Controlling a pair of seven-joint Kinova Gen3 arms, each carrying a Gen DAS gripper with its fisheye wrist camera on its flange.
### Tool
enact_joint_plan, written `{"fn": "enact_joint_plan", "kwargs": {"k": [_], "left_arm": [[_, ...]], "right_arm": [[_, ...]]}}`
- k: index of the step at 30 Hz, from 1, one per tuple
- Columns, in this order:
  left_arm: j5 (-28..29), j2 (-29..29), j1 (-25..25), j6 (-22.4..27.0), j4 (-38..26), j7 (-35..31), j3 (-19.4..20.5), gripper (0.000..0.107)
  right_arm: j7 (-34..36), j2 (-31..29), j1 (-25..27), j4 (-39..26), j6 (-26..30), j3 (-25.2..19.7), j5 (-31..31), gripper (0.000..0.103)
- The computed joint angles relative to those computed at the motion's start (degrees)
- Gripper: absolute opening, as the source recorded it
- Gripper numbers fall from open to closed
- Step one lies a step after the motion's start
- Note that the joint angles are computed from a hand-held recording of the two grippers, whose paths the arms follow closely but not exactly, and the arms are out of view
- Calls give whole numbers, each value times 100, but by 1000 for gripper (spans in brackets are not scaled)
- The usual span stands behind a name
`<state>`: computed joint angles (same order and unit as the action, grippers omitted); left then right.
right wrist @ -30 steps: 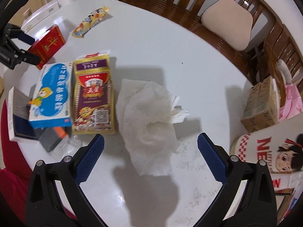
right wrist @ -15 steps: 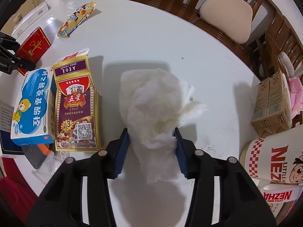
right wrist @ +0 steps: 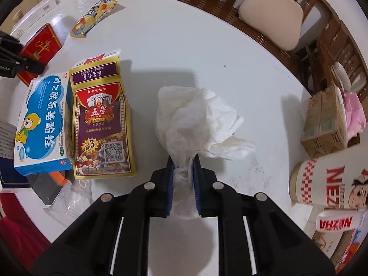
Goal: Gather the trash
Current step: 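Grasp the white tissue with the right tool while the left tool grasps the red FILTER KINGS box, then carry the tissue and red box down to the white plastic bag with both tools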
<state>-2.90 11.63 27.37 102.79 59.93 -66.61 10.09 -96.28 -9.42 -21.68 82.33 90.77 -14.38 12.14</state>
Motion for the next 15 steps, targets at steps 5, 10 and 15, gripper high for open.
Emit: {"fn": "enact_joint_plan", "kwargs": {"k": [5, 10, 15], "left_arm": [[154, 139, -68, 53, -229, 46, 10, 22], [-5, -184, 22, -9, -124, 89, 18, 22], [-357, -439, 372, 349, -437, 410, 231, 22]], "right_arm": [[-275, -56, -44, -88, 220, -129, 127, 15], [-497, -153, -114, -194, 413, -313, 316, 14], [-772, -226, -156, -405, 746, -526, 503, 14]]}}
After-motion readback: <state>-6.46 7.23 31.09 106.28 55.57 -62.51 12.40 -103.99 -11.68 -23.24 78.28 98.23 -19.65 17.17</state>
